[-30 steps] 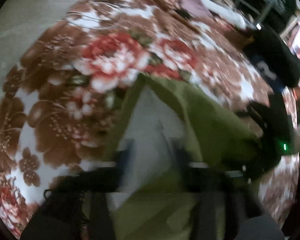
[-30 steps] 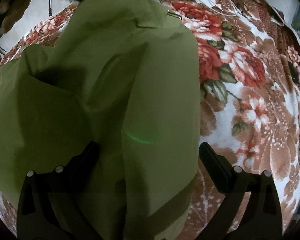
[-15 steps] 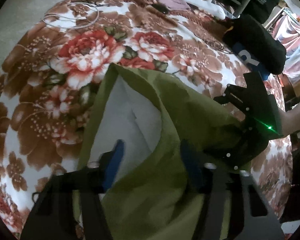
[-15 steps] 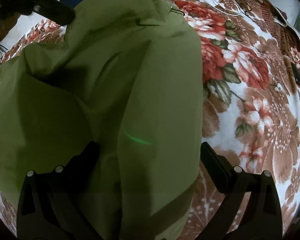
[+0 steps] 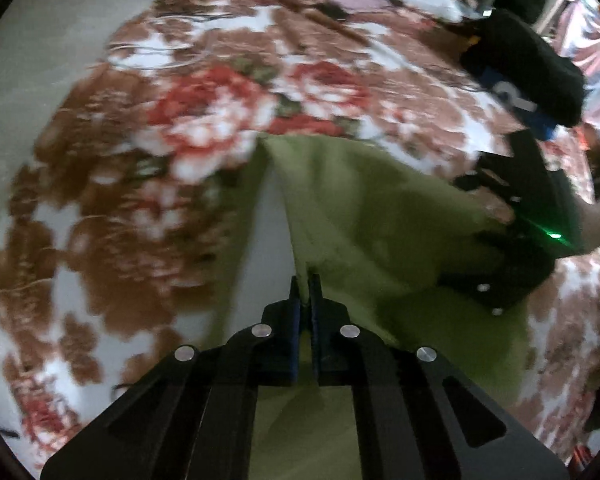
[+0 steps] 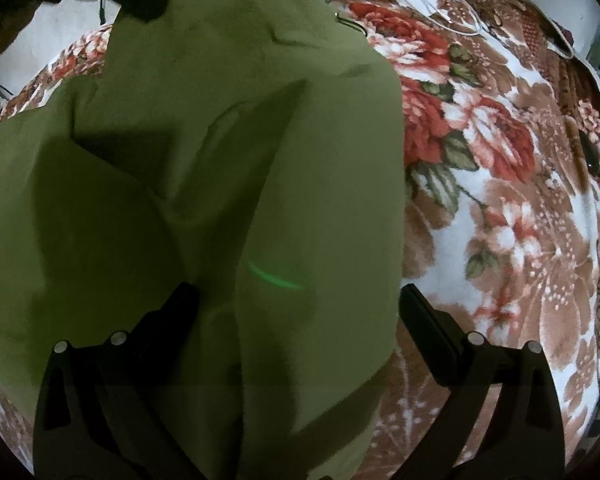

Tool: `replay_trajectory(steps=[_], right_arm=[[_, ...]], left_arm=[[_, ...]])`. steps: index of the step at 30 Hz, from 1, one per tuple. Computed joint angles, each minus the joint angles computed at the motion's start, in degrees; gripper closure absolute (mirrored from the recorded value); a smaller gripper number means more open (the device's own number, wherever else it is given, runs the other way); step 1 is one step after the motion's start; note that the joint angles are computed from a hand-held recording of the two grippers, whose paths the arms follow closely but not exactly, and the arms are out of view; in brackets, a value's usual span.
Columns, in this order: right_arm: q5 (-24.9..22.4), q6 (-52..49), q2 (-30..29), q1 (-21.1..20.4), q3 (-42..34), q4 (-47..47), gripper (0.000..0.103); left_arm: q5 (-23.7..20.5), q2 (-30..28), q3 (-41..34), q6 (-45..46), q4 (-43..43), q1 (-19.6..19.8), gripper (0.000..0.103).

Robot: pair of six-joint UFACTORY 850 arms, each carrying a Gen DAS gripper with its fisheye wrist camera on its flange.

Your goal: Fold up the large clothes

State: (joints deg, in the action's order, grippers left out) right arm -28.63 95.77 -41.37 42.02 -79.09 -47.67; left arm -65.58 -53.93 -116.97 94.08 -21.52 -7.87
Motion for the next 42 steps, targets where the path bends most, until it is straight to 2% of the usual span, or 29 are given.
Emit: replay_trajectory(steps=[3, 6, 10, 13, 14, 15, 16, 19, 21, 23, 24, 26, 28, 30, 31, 35, 39, 42], right_arm=[[2.4, 2.7, 0.7, -0.7, 1.4, -0.8, 0.005], [4.8, 3.9, 1.4, -1.5, 2.8, -0.4, 0.005], [2.6, 4.1, 1.7, -1.0, 3.1, -2.0, 0.005], [2.8, 6.0, 2.2, -0.6, 3.9, -3.9, 0.005], [3.1, 7.3, 2.4, -0.6, 4.2, -4.9, 0.005], [3.7, 9.0, 2.9, -0.6, 4.9, -6.1, 0.005], [3.8, 10.6, 3.5, -0.5, 5.4, -7.0, 0.005], [1.3, 19.2, 7.1, 0.9, 8.2, -13.6, 0.005], [-2.2, 20.0, 8.6, 2.2, 8.1, -14.7, 0.005], [-5.6, 17.3, 8.9, 3.3, 6.3, -12.9, 0.005], [-6.9, 16.0, 8.7, 3.8, 4.9, -12.3, 0.005], [-7.8, 13.8, 7.7, 4.5, 1.9, -11.6, 0.005], [-8.8, 9.9, 5.6, 4.9, -2.2, -9.5, 0.005], [-10.2, 3.9, 2.1, 5.2, -8.2, -5.6, 0.005], [-10.9, 1.4, 0.4, 5.3, -11.2, -4.3, 0.005], [-13.4, -5.6, -6.4, 6.5, -22.2, -0.1, 0.005], [-15.4, -10.5, -13.9, 6.9, -32.4, 3.6, 0.005], [-14.5, -10.5, -16.5, 6.5, -34.8, 4.1, 0.005]], left_arm=[[2.5, -1.6, -2.0, -1.3, 2.3, -0.6, 0.1], [6.0, -1.3, 0.1, -1.4, 3.3, -1.4, 0.1], [10.9, -0.9, 3.8, -2.5, 1.5, -2.4, 0.1], [16.9, 1.2, 9.3, -2.3, 1.1, -2.8, 0.092], [18.3, 1.8, 10.5, -2.5, 0.6, -2.7, 0.077], [18.8, 2.4, 11.4, -3.1, -0.5, -2.3, 0.05], [19.5, 3.3, 12.4, -2.7, -3.4, -1.4, 0.041], [18.7, 6.2, 14.8, -3.6, -12.1, 2.5, 0.031], [22.7, 10.3, 20.0, -1.0, -19.3, 5.7, 0.014], [27.5, 14.7, 25.7, -2.6, -23.8, 9.3, 0.007], [28.8, 16.0, 27.2, -4.4, -24.1, 10.8, 0.006], [34.8, 19.7, 32.4, -11.5, -23.4, 14.2, 0.006], [37.1, 22.3, 36.1, -15.9, -22.4, 17.7, 0.006], [43.0, 25.4, 41.1, -16.1, -22.4, 20.1, 0.005], [45.7, 27.1, 44.0, -13.4, -24.4, 21.4, 0.005], [48.0, 29.7, 49.3, -1.0, -36.0, 24.0, 0.005], [47.0, 28.7, 50.6, 2.7, -40.6, 24.6, 0.005], [49.0, 26.1, 50.3, 5.9, -43.1, 24.6, 0.005]])
